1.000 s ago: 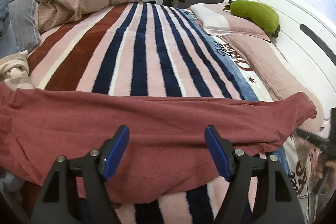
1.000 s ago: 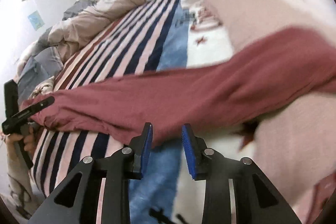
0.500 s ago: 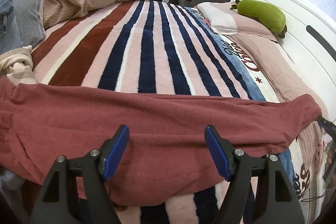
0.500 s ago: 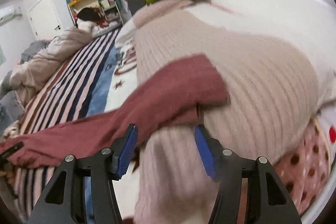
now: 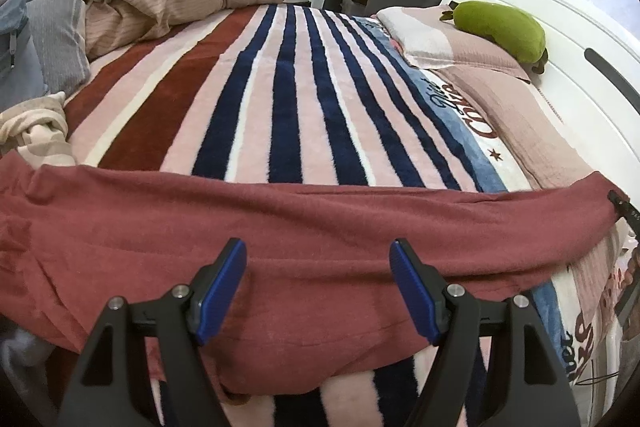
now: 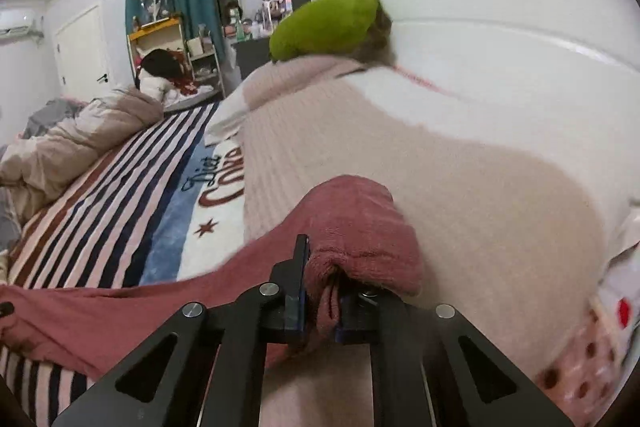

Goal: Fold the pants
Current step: 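Grasp the other pant leg end with the right tool, then carry the held leg end with the right tool over the pants and release it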

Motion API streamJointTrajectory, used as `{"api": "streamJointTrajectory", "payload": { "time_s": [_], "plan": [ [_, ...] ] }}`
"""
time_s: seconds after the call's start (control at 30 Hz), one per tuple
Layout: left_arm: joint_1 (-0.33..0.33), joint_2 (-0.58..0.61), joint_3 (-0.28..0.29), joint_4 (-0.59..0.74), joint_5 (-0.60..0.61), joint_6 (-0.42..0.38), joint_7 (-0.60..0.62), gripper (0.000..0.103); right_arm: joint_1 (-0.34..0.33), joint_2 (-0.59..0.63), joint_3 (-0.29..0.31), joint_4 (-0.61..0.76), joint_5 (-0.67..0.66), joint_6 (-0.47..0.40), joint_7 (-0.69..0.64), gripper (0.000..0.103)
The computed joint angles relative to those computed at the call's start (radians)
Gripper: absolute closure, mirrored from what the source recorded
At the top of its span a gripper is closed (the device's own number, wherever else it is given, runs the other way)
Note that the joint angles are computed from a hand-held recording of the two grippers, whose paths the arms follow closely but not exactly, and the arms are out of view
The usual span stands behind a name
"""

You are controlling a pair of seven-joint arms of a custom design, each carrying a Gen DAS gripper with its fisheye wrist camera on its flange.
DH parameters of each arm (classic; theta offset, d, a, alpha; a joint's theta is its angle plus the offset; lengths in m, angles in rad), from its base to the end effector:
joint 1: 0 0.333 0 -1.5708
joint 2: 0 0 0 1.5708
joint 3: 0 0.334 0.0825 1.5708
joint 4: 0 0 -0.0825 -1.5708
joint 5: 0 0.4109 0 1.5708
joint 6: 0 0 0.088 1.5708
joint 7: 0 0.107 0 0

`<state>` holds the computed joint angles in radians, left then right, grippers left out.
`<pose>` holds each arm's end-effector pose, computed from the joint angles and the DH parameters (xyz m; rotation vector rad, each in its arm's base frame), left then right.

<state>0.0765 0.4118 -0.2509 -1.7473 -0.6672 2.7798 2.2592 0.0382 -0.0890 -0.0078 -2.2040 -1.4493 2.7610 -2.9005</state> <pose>0.7214 -0.0766 0.4081 -1.6581 2.1409 -1.0403 0.5608 0.0586 0.4669 -1.1395 2.0221 -1.0451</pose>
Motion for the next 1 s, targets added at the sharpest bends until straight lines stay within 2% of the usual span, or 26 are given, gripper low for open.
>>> {"api": "streamJointTrajectory", "payload": {
  "time_s": [0.13,0.3,0.4,0.47,0.53,0.63,0.7,0.87,1.0],
  "plan": [
    [0.013,-0.017,-0.022,-0.015,-0.033,0.003,0.042,0.032,-0.019,-0.089,-0.007,-0.046,0.064,-0.006,-0.101,0.1],
    [0.014,-0.042,-0.038,-0.033,-0.088,0.003,0.11,0.032,-0.062,-0.219,0.013,-0.096,0.17,-0.114,-0.281,0.1],
    [-0.001,-0.051,-0.031,-0.041,-0.095,0.011,0.123,0.032,-0.074,-0.275,0.007,-0.117,0.303,-0.15,-0.444,0.1],
    [-0.002,-0.056,-0.031,-0.045,-0.108,0.008,0.133,0.032,-0.068,-0.288,0.006,-0.128,0.386,-0.137,-0.539,0.099],
    [-0.004,-0.062,-0.028,-0.047,-0.119,0.006,0.138,0.032,-0.071,-0.294,0.022,-0.137,0.423,-0.111,-0.576,0.099],
    [0.001,-0.073,-0.024,-0.05,-0.143,0.016,0.152,0.032,-0.057,-0.262,0.029,-0.124,0.507,0.006,-0.625,0.099],
    [0.016,-0.094,-0.027,-0.063,-0.183,0.036,0.179,0.032,-0.043,-0.225,0.043,-0.095,0.564,0.053,-0.673,0.099],
    [0.047,-0.144,-0.011,-0.094,-0.283,0.098,0.245,0.032,0.057,-0.061,0.058,0.035,0.768,0.184,-0.859,0.099],
    [0.079,-0.187,0.001,-0.118,-0.394,0.127,0.335,0.03,0.147,0.121,0.086,0.213,0.911,0.19,-1.024,0.099]
  ]
}}
